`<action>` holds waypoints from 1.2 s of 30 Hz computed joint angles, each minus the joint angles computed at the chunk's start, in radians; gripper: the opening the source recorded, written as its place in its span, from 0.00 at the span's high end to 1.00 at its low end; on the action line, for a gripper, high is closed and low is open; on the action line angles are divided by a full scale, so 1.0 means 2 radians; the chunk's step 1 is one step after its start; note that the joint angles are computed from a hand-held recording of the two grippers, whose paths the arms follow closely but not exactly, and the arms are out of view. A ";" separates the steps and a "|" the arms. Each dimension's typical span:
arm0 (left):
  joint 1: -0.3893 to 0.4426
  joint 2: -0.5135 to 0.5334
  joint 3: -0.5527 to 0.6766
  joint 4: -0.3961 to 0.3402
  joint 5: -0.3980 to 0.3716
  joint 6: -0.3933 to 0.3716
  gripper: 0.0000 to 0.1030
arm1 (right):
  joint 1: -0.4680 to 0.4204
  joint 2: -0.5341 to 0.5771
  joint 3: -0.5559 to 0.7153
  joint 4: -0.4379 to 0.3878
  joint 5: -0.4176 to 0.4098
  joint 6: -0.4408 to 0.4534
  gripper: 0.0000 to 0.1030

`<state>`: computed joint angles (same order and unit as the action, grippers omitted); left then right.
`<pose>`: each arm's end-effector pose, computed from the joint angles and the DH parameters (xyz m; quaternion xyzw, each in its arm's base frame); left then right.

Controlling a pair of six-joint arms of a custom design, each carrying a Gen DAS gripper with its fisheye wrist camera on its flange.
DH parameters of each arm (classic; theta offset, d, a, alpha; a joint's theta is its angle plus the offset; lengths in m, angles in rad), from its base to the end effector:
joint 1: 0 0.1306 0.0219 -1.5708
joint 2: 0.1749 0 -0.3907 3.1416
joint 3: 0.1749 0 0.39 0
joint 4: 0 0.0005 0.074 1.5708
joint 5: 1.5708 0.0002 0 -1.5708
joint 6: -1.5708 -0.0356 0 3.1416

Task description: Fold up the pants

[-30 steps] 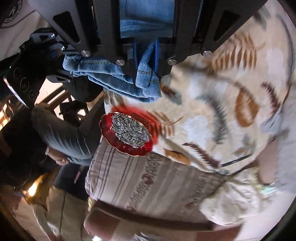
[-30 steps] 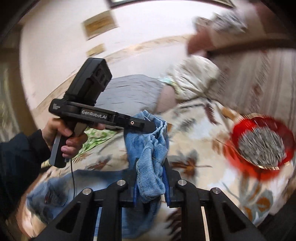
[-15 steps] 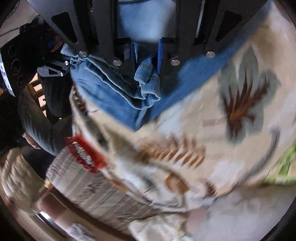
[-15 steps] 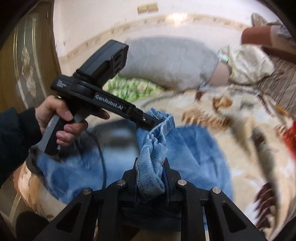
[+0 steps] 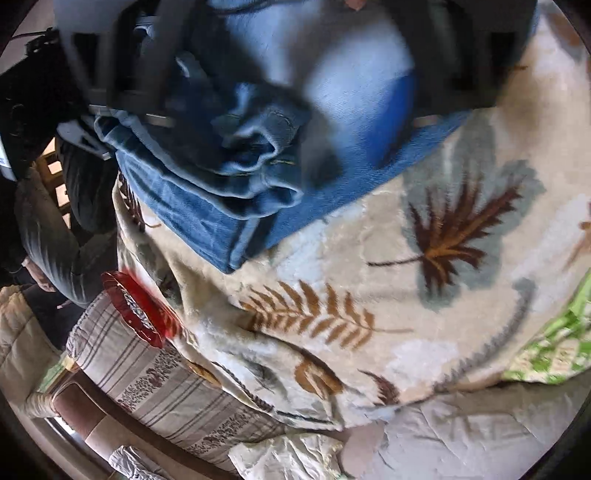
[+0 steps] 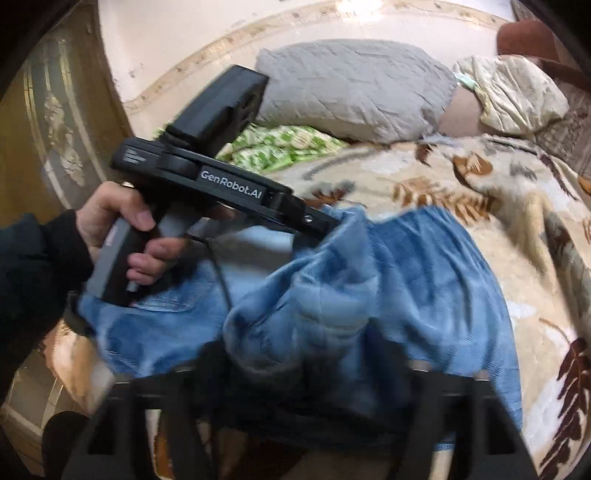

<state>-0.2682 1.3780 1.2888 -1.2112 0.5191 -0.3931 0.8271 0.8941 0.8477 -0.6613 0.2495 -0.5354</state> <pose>0.4110 -0.1318 0.3853 0.3436 0.8946 -0.2457 0.1459 0.2139 0.2188 0.3844 -0.0795 0.8993 0.1736 0.3936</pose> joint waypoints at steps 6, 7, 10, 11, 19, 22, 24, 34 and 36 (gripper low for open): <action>0.030 -0.041 0.006 0.002 -0.025 0.024 0.09 | 0.021 -0.036 0.013 -0.004 0.046 0.039 0.17; 0.040 -0.053 0.004 0.005 -0.024 0.034 0.09 | 0.019 -0.043 0.014 -0.004 0.045 0.040 0.14; 0.066 -0.088 -0.003 0.016 -0.028 0.066 0.08 | 0.006 -0.064 0.020 -0.008 0.032 0.045 0.13; 0.076 -0.102 -0.008 0.020 -0.027 0.076 0.08 | 0.000 -0.067 0.023 -0.011 0.026 0.048 0.13; 0.155 -0.255 -0.074 0.045 -0.097 0.210 0.00 | -0.070 -0.062 0.064 -0.024 -0.094 0.121 0.11; 0.177 -0.328 -0.102 0.039 -0.100 0.250 0.00 | -0.097 -0.027 0.100 -0.035 -0.154 0.159 0.09; 0.184 -0.370 -0.115 0.028 -0.112 0.268 0.00 | -0.108 0.010 0.138 -0.054 -0.193 0.186 0.07; 0.196 -0.486 -0.173 -0.033 -0.190 0.383 0.00 | -0.071 0.177 0.310 -0.153 -0.309 0.268 0.00; 0.195 -0.502 -0.191 -0.026 -0.204 0.418 0.00 | -0.057 0.207 0.344 -0.179 -0.310 0.287 0.00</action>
